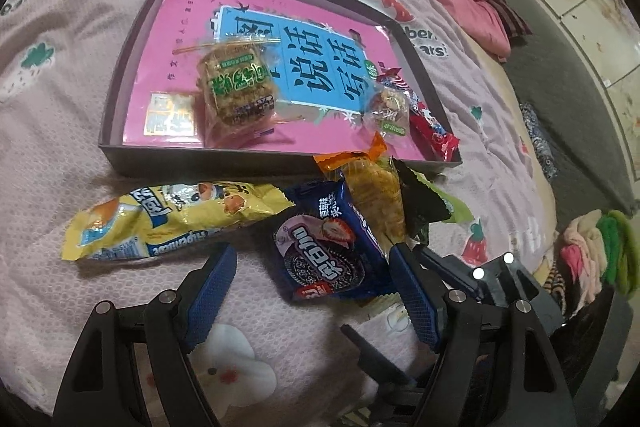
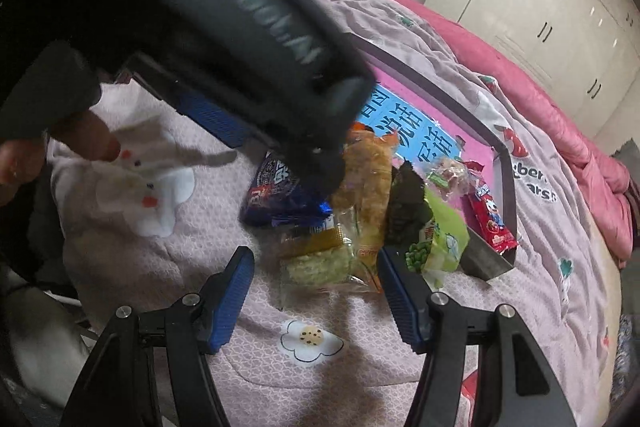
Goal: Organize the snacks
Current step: 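Grasp the blue cookie packet with the left tool while the right tool grasps the clear green cake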
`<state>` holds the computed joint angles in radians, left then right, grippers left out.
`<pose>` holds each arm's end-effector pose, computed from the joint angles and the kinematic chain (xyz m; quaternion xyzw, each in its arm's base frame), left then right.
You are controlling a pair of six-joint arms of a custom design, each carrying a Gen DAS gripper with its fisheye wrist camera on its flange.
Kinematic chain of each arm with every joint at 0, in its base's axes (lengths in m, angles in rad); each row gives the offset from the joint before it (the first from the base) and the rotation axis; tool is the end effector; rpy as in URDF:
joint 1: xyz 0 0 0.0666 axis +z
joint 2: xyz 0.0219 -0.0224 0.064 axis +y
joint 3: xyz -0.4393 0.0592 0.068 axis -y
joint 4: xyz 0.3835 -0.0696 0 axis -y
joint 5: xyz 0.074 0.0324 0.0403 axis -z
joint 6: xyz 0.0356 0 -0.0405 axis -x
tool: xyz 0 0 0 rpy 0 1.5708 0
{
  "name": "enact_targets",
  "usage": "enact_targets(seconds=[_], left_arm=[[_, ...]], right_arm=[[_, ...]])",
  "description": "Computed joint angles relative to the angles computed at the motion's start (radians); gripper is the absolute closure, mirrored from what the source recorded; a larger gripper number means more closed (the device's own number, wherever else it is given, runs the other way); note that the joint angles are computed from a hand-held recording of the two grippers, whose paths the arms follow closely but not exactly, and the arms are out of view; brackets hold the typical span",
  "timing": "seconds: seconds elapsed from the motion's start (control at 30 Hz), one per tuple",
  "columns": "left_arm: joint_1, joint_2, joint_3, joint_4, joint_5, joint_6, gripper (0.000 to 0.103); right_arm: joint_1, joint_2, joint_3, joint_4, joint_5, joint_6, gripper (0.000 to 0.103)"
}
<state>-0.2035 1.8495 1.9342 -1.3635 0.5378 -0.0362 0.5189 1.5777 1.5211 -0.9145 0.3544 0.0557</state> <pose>0.6036 -0.1436 0.4665 0.1524 0.9423 -0.2736 0.1178 0.4720 0.2549 0.4590 -0.2165 0.9166 -0.0972 0.3216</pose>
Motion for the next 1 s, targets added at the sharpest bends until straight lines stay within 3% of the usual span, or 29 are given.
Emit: enact_targets(seconds=[0.17, 0.37, 0.8, 1.0], left_arm=[[-0.001, 0.016, 0.011, -0.011, 0.021, 0.015, 0.023], [0.005, 0.04, 0.034, -0.036, 0.055, 0.05, 0.023], [-0.004, 0.068, 0.055, -0.043, 0.071, 0.118, 0.023], [0.002, 0.075, 0.051, -0.038, 0.089, 0.156, 0.028]], right_arm=[[0.018, 0.013, -0.008, 0.006, 0.045, 0.041, 0.043], [0.026, 0.022, -0.01, 0.009, 0.085, 0.055, 0.055], [0.007, 0.006, -0.013, 0.017, 0.025, 0.028, 0.06], [-0.002, -0.008, -0.017, 0.015, -0.008, 0.015, 0.061]])
